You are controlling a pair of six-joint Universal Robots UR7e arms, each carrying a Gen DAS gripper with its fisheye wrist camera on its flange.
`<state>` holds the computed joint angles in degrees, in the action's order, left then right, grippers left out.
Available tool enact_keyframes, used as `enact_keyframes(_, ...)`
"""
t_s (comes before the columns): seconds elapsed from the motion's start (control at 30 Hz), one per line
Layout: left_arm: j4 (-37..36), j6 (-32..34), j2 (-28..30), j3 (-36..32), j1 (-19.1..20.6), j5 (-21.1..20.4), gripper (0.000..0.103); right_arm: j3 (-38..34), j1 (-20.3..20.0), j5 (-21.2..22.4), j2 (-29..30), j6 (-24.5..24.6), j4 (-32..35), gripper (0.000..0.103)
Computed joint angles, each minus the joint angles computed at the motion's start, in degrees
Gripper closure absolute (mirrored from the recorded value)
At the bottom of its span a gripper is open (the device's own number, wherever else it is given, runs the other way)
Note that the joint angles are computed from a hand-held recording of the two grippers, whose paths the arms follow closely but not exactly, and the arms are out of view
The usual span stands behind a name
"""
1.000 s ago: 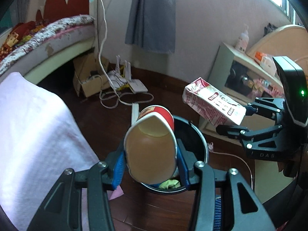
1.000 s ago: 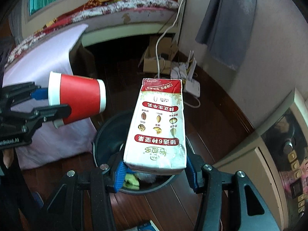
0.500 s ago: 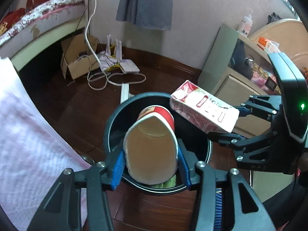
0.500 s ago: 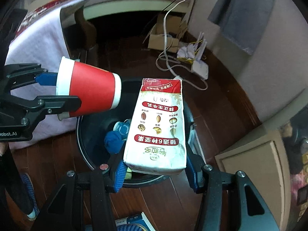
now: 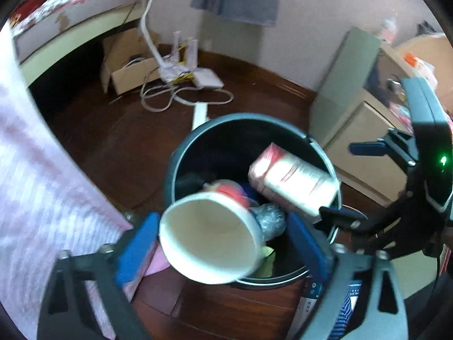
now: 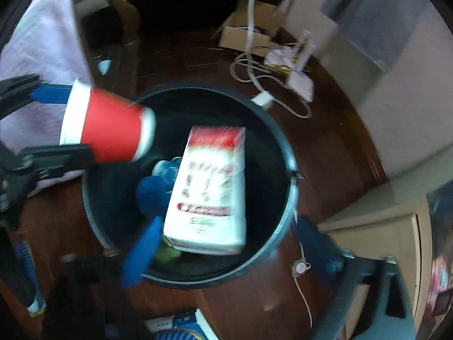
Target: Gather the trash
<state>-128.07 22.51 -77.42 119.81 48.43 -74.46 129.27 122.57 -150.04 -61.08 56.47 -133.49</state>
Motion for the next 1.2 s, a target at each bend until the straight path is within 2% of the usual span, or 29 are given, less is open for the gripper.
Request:
enact_keyframes(0.1, -2.48, -1.39, -0.23, 1.48, -0.15, 4.43, 0.001, 0.50, -0.44, -0.29, -1.42, 5.43, 3.79, 0.000)
enact_keyframes(0.23, -3.89, -2.20, -0.93, 2.80, 0.18, 6.96, 0.001, 1.69, -0.42, -0.21, -2.62, 6.39, 0.89, 0.000)
enact_keyframes(0.77, -4.93, -1.66, -2.78, 2.88, -0.18, 8.37, 0.001, 0.15, 0.52, -0.05, -0.99, 3.90, -2.87, 0.000)
enact_keyframes(1.2, -3.03, -2.68, -7.51, 1.78, -1.31, 9.23, 0.001, -4.38, 4.64, -1.09, -0.19, 5.71, 2.35, 0.000)
